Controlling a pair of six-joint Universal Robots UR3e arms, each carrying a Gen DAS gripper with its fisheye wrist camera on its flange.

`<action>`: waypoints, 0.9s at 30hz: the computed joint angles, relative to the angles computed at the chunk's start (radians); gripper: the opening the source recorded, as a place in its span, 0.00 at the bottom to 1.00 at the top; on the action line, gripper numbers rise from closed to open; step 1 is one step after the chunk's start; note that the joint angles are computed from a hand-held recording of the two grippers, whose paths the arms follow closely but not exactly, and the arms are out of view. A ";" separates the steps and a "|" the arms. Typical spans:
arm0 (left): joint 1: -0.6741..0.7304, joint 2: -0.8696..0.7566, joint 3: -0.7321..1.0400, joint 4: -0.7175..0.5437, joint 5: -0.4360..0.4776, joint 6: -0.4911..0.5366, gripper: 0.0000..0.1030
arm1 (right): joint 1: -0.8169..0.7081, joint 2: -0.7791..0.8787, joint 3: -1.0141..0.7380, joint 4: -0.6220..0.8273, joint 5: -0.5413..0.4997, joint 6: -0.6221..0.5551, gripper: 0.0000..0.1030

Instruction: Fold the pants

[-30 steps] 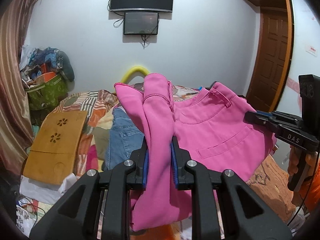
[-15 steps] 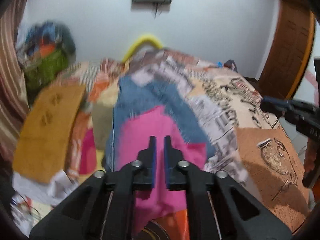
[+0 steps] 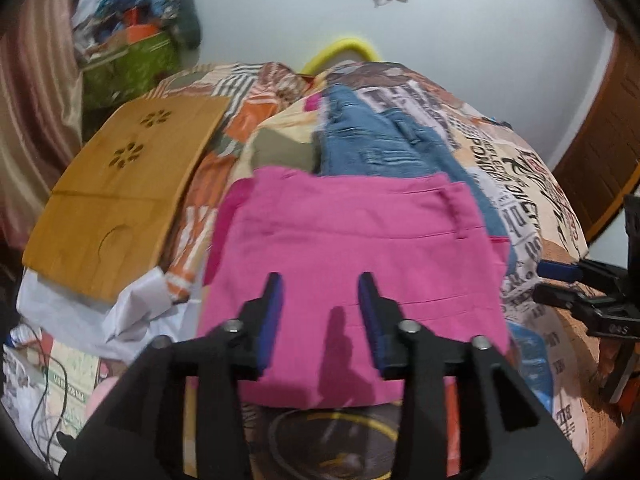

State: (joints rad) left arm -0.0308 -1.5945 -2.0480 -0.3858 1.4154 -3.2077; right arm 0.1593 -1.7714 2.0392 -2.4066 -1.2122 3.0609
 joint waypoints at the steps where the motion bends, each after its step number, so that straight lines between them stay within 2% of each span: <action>1: 0.027 0.007 -0.016 -0.004 -0.024 0.006 0.45 | 0.012 0.005 -0.003 -0.005 -0.001 0.018 0.55; 4: 0.112 0.009 -0.052 -0.014 -0.113 0.028 0.51 | 0.047 0.031 -0.016 -0.019 -0.014 0.052 0.69; 5: 0.131 -0.002 -0.055 -0.019 -0.128 0.034 0.54 | 0.067 0.050 -0.024 -0.029 -0.029 0.068 0.70; 9: 0.176 -0.081 -0.030 -0.030 -0.141 0.022 0.58 | 0.116 0.180 -0.102 -0.035 -0.084 0.085 0.70; 12: 0.232 -0.133 -0.028 -0.036 -0.236 0.024 0.60 | 0.114 0.234 -0.135 -0.012 -0.058 0.099 0.70; 17: 0.253 -0.176 -0.022 -0.034 -0.308 0.054 0.60 | 0.128 0.315 -0.186 -0.024 -0.039 0.110 0.69; 18: 0.259 -0.178 -0.025 -0.037 -0.324 0.062 0.60 | 0.126 0.329 -0.197 -0.021 -0.029 0.109 0.67; 19: 0.258 -0.180 -0.020 -0.045 -0.327 0.066 0.60 | 0.122 0.343 -0.202 -0.026 -0.010 0.113 0.59; 20: 0.255 -0.181 -0.020 -0.046 -0.326 0.072 0.55 | 0.121 0.348 -0.204 -0.025 0.005 0.114 0.48; 21: 0.253 -0.176 -0.027 -0.045 -0.332 0.084 0.46 | 0.121 0.353 -0.205 -0.021 0.018 0.113 0.43; 23: 0.243 -0.162 -0.036 -0.044 -0.326 0.092 0.38 | 0.134 0.360 -0.211 -0.026 0.021 0.112 0.31; 24: 0.233 -0.154 -0.042 -0.035 -0.310 0.090 0.30 | 0.145 0.358 -0.211 -0.035 0.011 0.109 0.27; 26: 0.213 -0.130 -0.049 -0.032 -0.277 0.088 0.21 | 0.165 0.350 -0.210 -0.049 -0.007 0.103 0.17; 27: 0.209 -0.117 -0.053 -0.035 -0.270 0.088 0.17 | 0.173 0.343 -0.206 -0.061 -0.016 0.100 0.15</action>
